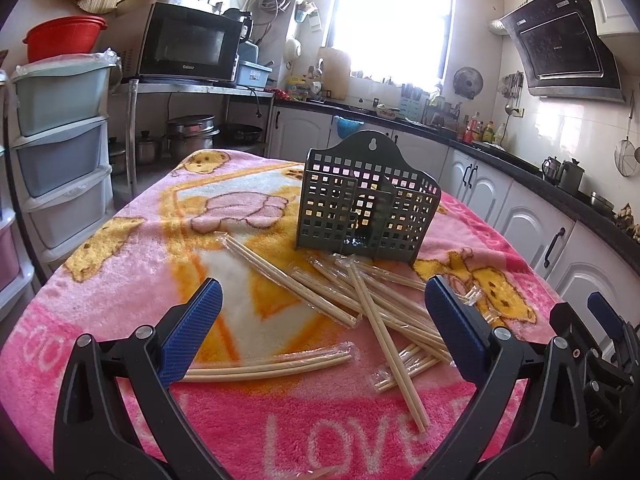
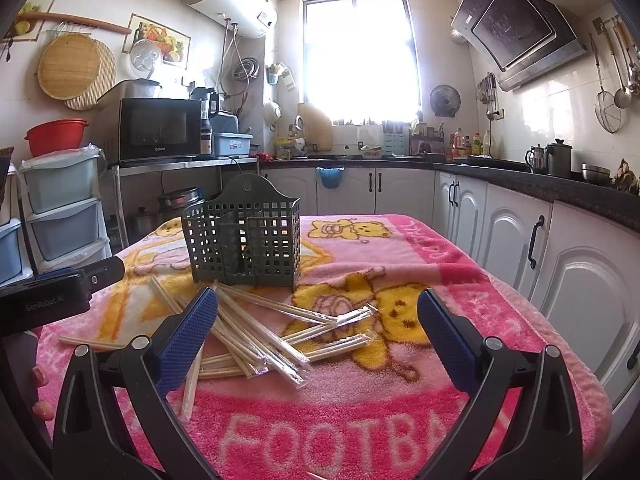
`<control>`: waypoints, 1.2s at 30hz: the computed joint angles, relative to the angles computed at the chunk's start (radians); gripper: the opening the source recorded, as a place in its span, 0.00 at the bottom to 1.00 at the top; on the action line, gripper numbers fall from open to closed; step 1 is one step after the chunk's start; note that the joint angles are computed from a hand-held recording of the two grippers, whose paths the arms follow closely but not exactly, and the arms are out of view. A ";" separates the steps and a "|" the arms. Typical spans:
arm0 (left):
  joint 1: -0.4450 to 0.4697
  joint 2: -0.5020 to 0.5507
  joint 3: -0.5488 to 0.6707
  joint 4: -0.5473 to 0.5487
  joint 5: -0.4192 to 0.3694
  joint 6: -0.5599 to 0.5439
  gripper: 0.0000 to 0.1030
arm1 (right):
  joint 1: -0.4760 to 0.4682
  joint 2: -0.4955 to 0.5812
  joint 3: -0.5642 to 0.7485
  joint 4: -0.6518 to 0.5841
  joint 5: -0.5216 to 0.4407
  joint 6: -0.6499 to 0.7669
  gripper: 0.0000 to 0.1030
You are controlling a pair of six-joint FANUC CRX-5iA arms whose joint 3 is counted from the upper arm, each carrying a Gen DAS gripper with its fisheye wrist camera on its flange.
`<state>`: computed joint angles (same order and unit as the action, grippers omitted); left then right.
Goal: Organize utensils
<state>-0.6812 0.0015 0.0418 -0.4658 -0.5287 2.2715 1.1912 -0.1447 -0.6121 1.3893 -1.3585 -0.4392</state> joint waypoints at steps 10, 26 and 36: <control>0.004 0.004 -0.003 0.013 0.002 -0.007 0.91 | 0.008 0.003 0.012 -0.017 -0.018 0.004 0.94; 0.038 -0.003 -0.025 0.064 0.033 -0.034 0.91 | -0.018 -0.002 0.025 -0.022 0.034 0.054 0.94; 0.129 -0.005 -0.038 0.175 0.030 -0.122 0.91 | -0.095 0.028 0.102 -0.056 0.205 0.238 0.94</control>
<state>-0.5526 -0.0036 0.0039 -0.2908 -0.4982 2.1490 1.0958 -0.1171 -0.5100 1.3336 -1.1532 -0.2012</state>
